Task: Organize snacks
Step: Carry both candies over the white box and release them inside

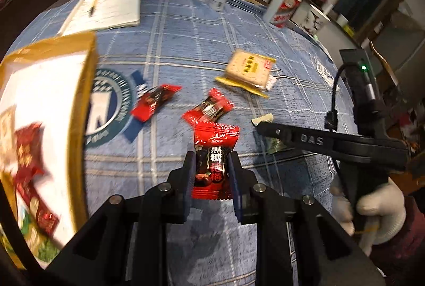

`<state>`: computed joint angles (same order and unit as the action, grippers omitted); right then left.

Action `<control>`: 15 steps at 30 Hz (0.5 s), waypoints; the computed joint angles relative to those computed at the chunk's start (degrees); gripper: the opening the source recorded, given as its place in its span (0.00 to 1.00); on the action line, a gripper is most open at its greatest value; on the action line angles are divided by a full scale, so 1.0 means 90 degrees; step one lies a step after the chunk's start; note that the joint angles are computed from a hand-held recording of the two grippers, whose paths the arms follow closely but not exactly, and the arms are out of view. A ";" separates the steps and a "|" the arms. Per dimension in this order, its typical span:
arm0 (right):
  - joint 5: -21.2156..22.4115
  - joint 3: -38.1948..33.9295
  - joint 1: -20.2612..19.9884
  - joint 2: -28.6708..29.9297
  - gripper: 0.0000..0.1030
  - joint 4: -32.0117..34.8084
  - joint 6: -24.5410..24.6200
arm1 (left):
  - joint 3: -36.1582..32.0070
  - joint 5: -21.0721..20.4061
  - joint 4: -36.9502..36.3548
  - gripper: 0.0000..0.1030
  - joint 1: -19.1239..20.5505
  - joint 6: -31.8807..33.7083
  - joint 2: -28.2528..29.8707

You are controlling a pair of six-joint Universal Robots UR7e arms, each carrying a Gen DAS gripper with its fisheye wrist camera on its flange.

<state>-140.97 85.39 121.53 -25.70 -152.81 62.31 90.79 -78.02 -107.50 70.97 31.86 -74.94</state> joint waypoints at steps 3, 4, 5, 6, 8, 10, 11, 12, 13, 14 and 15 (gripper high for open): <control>-0.0213 -0.0364 0.0039 0.0115 0.31 0.0889 0.0165 | -0.0097 0.0037 -0.0004 0.25 0.0138 -0.0145 -0.0061; -0.0239 -0.0382 0.0042 0.0118 0.25 0.0975 0.0196 | -0.0147 0.0052 -0.0002 0.25 0.0184 -0.0185 -0.0079; -0.0206 -0.0322 0.0040 0.0104 0.21 0.0832 0.0092 | -0.0175 0.0069 -0.0030 0.25 0.0227 -0.0240 -0.0101; -0.0187 -0.0312 0.0042 0.0097 0.17 0.0833 0.0081 | -0.0206 0.0077 -0.0063 0.25 0.0273 -0.0292 -0.0128; -0.0122 -0.0251 0.0067 0.0040 0.15 0.0887 0.0083 | -0.0289 0.0090 -0.0120 0.25 0.0368 -0.0380 -0.0171; -0.0044 -0.0160 0.0127 -0.0023 0.15 0.0774 0.0019 | -0.0393 0.0089 -0.0166 0.25 0.0478 -0.0506 -0.0215; -0.0014 -0.0148 0.0172 -0.0036 0.15 0.0679 -0.0066 | -0.0427 0.0100 -0.0194 0.25 0.0527 -0.0547 -0.0238; 0.0011 -0.0163 0.0220 -0.0034 0.15 0.0591 -0.0180 | -0.0475 0.0121 -0.0221 0.25 0.0576 -0.0587 -0.0257; 0.0048 -0.0237 0.0277 -0.0007 0.15 0.0503 -0.0354 | -0.0523 0.0154 -0.0253 0.25 0.0618 -0.0632 -0.0270; 0.0092 -0.0308 0.0327 0.0023 0.15 0.0407 -0.0536 | -0.0608 0.0211 -0.0297 0.25 0.0682 -0.0684 -0.0273; 0.0132 -0.0366 0.0355 0.0058 0.15 0.0307 -0.0687 | -0.0661 0.0247 -0.0337 0.25 0.0727 -0.0728 -0.0268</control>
